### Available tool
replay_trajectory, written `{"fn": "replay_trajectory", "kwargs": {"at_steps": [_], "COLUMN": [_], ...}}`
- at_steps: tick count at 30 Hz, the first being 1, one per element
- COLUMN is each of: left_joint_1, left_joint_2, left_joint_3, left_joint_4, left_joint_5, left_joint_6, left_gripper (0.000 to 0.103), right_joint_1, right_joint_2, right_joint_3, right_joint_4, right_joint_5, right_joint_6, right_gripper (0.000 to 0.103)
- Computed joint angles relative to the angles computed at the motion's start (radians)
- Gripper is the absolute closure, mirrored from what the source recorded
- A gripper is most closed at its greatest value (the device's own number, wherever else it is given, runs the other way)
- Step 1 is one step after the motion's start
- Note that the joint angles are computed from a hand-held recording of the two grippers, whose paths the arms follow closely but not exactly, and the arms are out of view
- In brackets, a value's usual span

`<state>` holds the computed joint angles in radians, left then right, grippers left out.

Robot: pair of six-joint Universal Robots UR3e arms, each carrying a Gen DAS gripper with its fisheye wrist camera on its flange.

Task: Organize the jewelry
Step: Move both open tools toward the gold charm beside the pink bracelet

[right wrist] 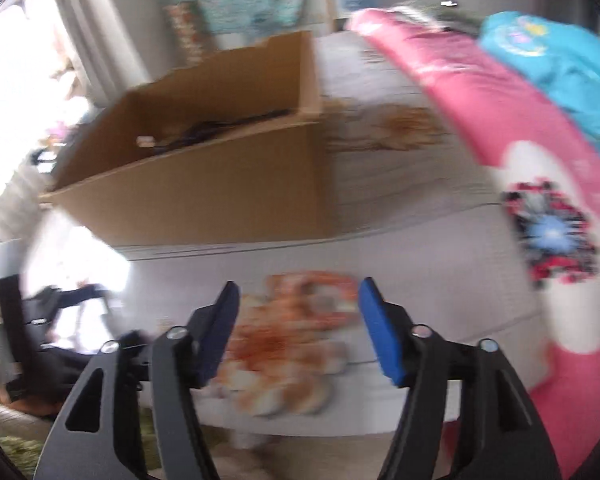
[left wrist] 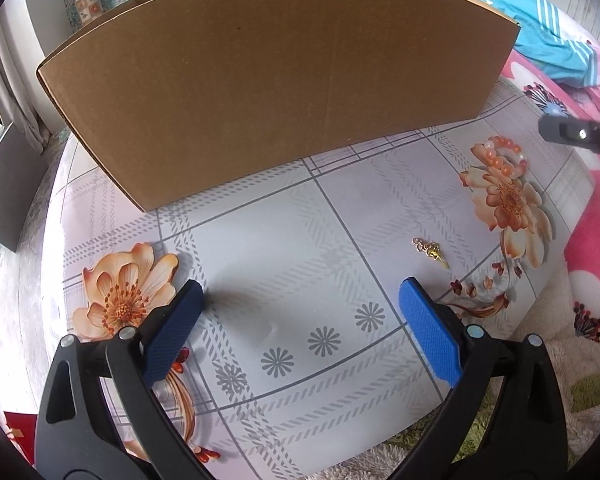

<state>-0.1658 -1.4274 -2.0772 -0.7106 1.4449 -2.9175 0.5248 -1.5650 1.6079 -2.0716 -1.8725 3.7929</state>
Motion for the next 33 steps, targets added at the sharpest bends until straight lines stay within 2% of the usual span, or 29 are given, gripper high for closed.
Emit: {"fn": "replay_trajectory", "kwargs": {"at_steps": [3, 7, 12, 15, 19, 23, 29, 33], "left_joint_1": [-0.014, -0.024, -0.045, -0.067, -0.070, -0.062, -0.067, -0.065], "left_joint_2": [-0.015, -0.034, -0.060, -0.088, -0.092, -0.093, -0.119, -0.139], "left_joint_3": [0.021, 0.050, 0.085, 0.117, 0.131, 0.144, 0.172, 0.191], "left_joint_4": [-0.012, -0.037, -0.055, -0.063, -0.085, -0.104, -0.111, -0.115], "left_joint_5": [0.016, 0.028, 0.049, 0.064, 0.070, 0.069, 0.071, 0.070], "left_joint_6": [-0.019, -0.034, -0.070, -0.096, -0.107, -0.102, -0.106, -0.105], "left_gripper": [0.007, 0.007, 0.007, 0.007, 0.007, 0.007, 0.007, 0.007], "right_joint_1": [-0.024, -0.071, -0.059, -0.024, 0.019, -0.007, -0.007, -0.030], "right_joint_2": [0.019, -0.010, 0.056, 0.123, 0.148, 0.123, 0.142, 0.120], "right_joint_3": [-0.017, 0.046, 0.020, -0.049, -0.102, -0.067, -0.082, -0.059], "right_joint_4": [0.125, 0.113, 0.133, 0.203, 0.255, 0.223, 0.222, 0.205], "right_joint_5": [-0.037, -0.003, -0.070, -0.114, -0.154, -0.117, -0.135, -0.097], "right_joint_6": [0.054, 0.080, 0.064, 0.060, 0.083, 0.072, 0.024, 0.013], "right_gripper": [0.032, 0.022, 0.012, 0.007, 0.007, 0.007, 0.007, 0.007]}}
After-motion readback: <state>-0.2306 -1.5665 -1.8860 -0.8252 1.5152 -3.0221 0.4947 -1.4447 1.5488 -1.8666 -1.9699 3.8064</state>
